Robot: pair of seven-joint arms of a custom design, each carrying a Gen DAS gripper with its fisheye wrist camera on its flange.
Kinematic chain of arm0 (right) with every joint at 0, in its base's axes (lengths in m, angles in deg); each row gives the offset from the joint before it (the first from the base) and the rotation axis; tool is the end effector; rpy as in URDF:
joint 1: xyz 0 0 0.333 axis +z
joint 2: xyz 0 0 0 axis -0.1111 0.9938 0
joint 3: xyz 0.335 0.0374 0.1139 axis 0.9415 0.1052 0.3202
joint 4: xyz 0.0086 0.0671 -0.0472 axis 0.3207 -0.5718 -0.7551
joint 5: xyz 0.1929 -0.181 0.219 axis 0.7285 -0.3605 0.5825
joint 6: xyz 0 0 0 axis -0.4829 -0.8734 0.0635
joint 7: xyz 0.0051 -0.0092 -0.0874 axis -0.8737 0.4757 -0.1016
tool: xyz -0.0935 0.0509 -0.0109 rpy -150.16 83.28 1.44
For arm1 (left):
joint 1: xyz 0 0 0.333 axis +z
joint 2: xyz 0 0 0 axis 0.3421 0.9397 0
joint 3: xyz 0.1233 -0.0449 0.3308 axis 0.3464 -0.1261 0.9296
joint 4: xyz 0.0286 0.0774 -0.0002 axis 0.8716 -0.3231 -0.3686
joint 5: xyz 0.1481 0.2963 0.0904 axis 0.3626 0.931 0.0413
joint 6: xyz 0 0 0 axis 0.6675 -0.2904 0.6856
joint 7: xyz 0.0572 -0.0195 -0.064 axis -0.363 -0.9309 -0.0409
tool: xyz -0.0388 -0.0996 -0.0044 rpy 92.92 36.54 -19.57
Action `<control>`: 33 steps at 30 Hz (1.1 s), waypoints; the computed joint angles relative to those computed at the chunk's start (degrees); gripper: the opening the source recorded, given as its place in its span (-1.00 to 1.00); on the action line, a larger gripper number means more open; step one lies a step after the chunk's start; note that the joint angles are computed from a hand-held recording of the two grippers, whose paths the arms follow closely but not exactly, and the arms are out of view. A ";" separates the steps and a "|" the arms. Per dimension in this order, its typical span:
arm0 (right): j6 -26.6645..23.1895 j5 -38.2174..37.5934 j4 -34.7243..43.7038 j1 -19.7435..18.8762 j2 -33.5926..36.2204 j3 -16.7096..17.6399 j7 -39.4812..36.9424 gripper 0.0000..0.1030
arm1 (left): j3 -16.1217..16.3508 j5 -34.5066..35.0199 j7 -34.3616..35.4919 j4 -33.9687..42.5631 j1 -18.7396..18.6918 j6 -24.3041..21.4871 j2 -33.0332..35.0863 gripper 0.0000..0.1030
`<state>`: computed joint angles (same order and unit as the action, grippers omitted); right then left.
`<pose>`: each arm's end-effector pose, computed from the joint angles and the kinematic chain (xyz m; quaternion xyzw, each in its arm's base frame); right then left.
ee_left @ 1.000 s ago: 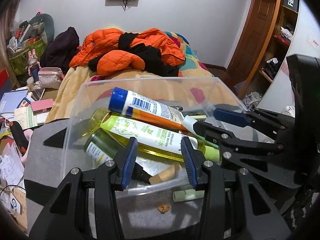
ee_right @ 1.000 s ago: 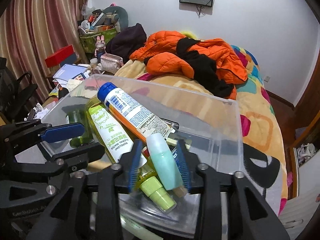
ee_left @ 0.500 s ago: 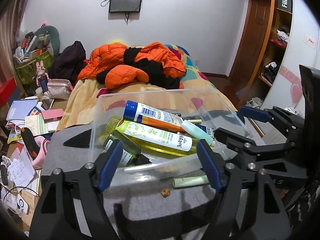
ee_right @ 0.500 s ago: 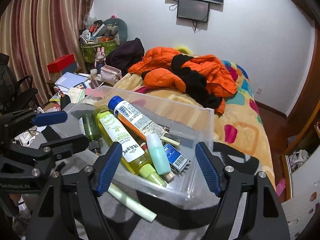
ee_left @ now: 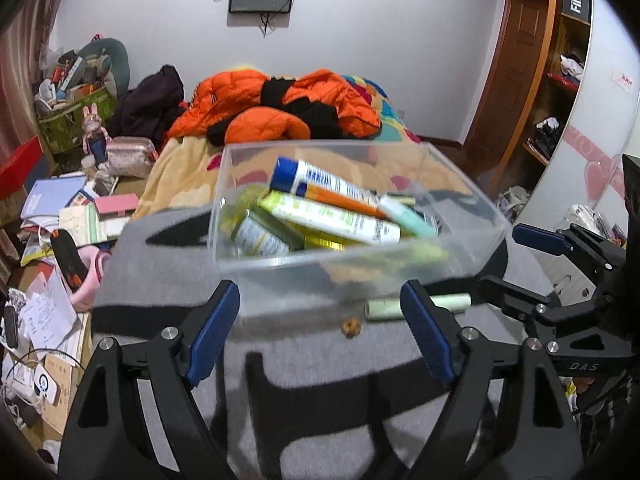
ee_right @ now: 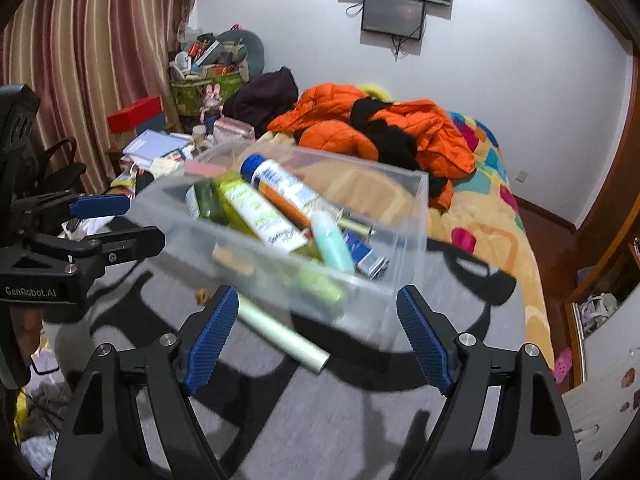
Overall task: Organize objects
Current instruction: 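Grasp the small brown nut with the left tool while the right tool grasps the pale green tube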
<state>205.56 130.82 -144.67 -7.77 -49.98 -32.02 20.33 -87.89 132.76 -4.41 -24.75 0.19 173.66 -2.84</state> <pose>0.6120 0.1153 0.4282 -0.8121 0.4211 -0.2174 0.3404 0.5532 -0.2557 0.4327 -0.6530 0.6434 -0.3269 0.2296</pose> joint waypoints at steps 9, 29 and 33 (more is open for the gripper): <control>-3.61 -11.48 0.47 3.29 3.62 -4.37 9.82 0.51 | -0.82 -10.12 9.01 -3.51 0.34 2.92 1.50 0.33; -5.99 -27.13 -0.88 -2.22 5.28 0.87 19.53 -0.56 | 0.28 -30.21 30.47 -2.65 -3.13 3.90 5.39 -0.17; -8.10 -24.57 -1.95 -3.23 3.94 1.12 17.30 -0.68 | -0.23 -34.02 34.33 -1.42 -3.23 3.42 6.58 -0.17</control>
